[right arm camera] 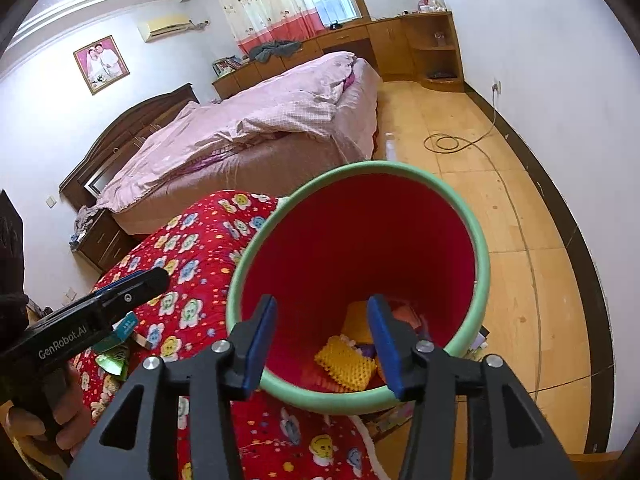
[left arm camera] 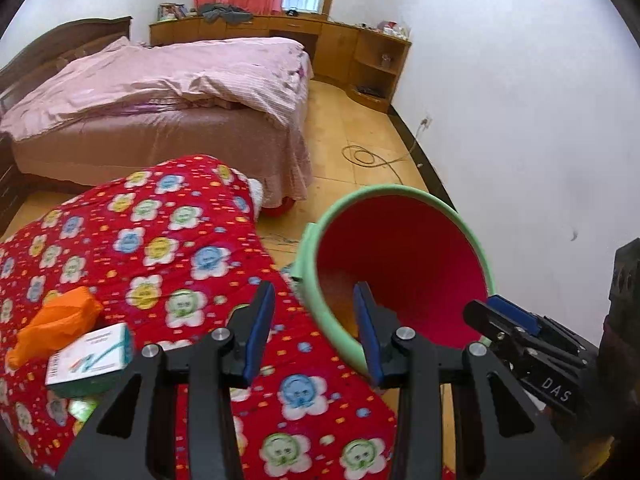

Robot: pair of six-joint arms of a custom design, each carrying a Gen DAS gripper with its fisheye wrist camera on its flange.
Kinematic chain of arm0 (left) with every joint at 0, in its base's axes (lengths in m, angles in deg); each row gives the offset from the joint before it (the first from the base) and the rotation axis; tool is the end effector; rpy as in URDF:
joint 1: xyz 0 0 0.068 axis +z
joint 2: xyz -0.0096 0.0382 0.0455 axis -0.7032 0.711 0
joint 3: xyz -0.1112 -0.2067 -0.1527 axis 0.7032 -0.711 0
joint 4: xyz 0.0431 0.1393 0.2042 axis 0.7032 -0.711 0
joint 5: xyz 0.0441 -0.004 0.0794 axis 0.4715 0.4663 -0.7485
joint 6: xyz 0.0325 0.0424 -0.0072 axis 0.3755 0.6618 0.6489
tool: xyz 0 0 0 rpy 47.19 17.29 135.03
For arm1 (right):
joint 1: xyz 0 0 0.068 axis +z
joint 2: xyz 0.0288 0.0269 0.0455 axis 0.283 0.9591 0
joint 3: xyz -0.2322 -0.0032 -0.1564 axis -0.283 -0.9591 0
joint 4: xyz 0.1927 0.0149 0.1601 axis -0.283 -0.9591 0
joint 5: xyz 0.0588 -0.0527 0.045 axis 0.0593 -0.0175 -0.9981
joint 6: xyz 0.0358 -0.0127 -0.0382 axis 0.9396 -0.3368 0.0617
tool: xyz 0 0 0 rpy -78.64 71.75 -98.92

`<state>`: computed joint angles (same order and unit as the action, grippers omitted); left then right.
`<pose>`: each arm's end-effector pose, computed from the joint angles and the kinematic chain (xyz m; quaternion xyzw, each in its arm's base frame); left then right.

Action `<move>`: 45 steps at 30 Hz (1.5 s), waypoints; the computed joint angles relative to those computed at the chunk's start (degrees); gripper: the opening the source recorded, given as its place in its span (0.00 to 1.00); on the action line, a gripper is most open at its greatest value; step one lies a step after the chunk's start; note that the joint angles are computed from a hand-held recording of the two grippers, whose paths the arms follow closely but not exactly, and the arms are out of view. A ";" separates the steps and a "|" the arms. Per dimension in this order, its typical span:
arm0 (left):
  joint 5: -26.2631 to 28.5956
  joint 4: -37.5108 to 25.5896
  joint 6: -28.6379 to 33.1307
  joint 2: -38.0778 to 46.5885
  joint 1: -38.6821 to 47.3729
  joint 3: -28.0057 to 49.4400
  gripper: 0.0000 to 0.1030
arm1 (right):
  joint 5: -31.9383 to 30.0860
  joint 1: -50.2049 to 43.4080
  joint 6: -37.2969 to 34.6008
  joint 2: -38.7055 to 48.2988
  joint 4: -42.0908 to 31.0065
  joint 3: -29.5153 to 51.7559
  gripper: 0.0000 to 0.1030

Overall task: Collect trash
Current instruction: 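Carry both items over the red bucket and open both tools to drop them, then move both tools back over the bedspread, then grasp the orange mesh cloth with the left tool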

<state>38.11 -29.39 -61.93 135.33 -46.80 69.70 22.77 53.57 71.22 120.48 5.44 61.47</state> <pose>0.3736 -0.0296 0.2619 0.2113 0.9032 -0.1784 0.3281 0.2454 0.1663 0.2305 0.2035 0.8960 0.0865 0.3850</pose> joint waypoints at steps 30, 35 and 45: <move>-11.46 -3.35 11.58 16.38 17.10 16.97 0.57 | 0.92 6.03 2.04 10.35 -3.75 12.71 0.59; -12.24 -4.87 12.61 20.28 17.89 20.17 0.57 | 0.43 6.41 1.90 12.05 -4.12 14.41 0.60; -8.79 -8.86 10.58 26.17 19.80 26.85 0.41 | -0.65 6.96 0.74 15.81 -5.36 18.81 0.60</move>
<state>29.32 -38.24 -51.34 161.50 -27.00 96.55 22.13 60.53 71.96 136.29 0.09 80.28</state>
